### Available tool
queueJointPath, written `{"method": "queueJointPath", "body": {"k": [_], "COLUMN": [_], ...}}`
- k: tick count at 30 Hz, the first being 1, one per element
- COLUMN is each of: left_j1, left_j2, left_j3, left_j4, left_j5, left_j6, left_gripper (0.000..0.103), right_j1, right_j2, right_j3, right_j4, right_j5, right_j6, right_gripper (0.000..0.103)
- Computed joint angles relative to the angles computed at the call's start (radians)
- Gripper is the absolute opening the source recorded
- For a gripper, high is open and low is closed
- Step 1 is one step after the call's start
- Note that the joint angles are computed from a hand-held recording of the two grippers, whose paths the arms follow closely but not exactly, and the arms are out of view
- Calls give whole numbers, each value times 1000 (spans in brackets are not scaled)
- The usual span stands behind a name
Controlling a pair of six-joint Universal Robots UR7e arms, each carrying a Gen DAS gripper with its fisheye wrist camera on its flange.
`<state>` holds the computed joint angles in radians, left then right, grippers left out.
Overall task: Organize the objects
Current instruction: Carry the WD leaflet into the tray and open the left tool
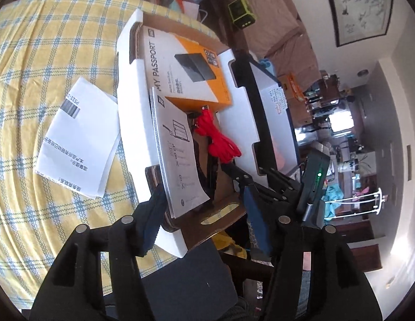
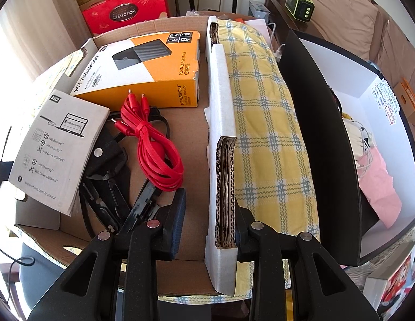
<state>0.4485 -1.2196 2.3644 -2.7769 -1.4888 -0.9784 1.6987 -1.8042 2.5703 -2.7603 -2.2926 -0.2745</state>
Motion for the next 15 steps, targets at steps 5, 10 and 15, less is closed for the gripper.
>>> {"method": "queueJointPath", "body": {"k": [5,10,15], "left_j1": [-4,-10,-42], "left_j2": [-46,-10,8], "left_j3": [-1,-10,-32], "left_j4": [50,81,159], "left_j5": [58,32,48], "left_j6": [-7,31,34], "left_gripper": [51,11,11], "right_j1": [-4,-6,3], "right_j2": [-3,-4,1], "right_j3": [0,0,-2], "right_j4": [0,-1,5], "right_j5": [2,2,-8], "right_j6": [-4,-8,6], "right_gripper": [30,31,31]}}
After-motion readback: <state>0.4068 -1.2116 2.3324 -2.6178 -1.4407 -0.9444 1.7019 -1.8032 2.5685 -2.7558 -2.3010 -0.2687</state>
